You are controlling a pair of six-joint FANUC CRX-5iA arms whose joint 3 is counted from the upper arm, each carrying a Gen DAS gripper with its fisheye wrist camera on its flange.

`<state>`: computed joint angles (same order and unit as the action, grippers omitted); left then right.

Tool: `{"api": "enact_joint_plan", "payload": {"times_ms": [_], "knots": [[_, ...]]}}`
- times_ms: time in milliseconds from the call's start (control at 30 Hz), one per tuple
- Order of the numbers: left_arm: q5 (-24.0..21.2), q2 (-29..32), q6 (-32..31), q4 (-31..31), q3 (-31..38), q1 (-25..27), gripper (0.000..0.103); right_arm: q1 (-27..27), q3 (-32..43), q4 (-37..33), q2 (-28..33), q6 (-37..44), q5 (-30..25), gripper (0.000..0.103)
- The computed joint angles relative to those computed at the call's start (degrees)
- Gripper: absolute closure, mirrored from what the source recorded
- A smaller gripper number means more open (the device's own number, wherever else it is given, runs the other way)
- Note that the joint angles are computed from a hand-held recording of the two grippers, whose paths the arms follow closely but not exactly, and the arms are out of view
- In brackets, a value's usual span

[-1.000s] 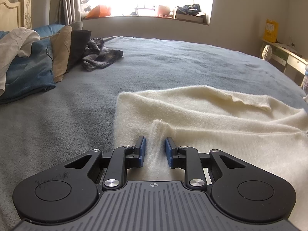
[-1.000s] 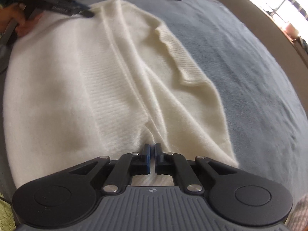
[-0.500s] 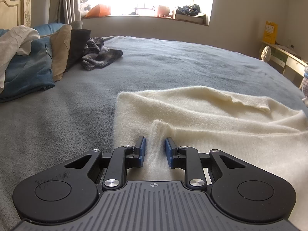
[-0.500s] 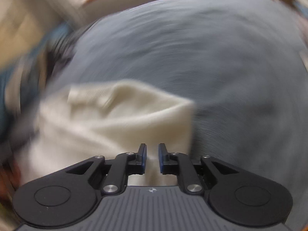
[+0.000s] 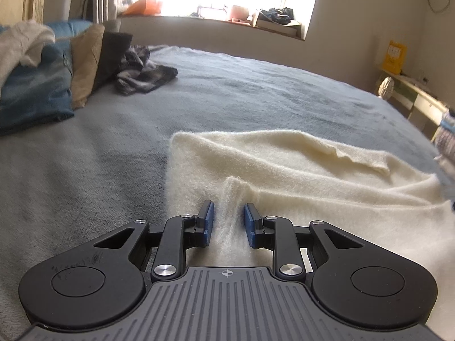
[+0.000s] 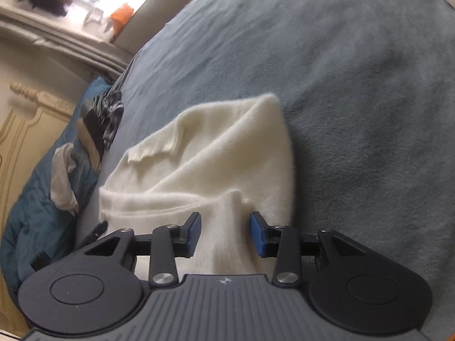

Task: Fold clothes
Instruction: 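Close the right tool on the sweater hem corner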

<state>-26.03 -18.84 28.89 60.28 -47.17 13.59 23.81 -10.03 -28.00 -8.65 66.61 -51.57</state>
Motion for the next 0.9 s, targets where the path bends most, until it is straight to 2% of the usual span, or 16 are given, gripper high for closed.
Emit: {"api": "enact_joint_plan", "payload": {"times_ms": [100,267,433,567,633,833,900], "knots": [[-3.1,0.7,0.0,0.8,0.7,1.5,0.079,2.0,-1.2,3.3,-1.1,-0.4,1.3,0.069],[-5.4,1.4,-0.7,0.7,1.5,2.5,0.078,5.5,-3.4,9.1,-2.9,-1.6,3.6,0.069],[-7.1,2.6,0.2,-3.8,3.9,3.0,0.078,8.5,-5.7,15.1,-3.2,-5.4,6.6,0.070],[-7.4,2.8,0.9,-7.5,5.3,2.9,0.078,13.0,-10.0,25.3,-5.4,-12.3,10.9,0.078],[-7.6,2.8,1.3,-8.4,5.7,3.0,0.078,14.8,-12.1,29.9,-6.6,-15.1,12.5,0.079],[-7.7,2.7,1.9,-9.2,5.9,3.1,0.078,14.0,-12.5,27.9,-6.4,-13.5,13.5,0.079],[-7.3,2.5,2.4,-10.3,6.1,2.9,0.078,13.9,-13.1,28.1,-6.6,-13.8,14.1,0.083]]}}
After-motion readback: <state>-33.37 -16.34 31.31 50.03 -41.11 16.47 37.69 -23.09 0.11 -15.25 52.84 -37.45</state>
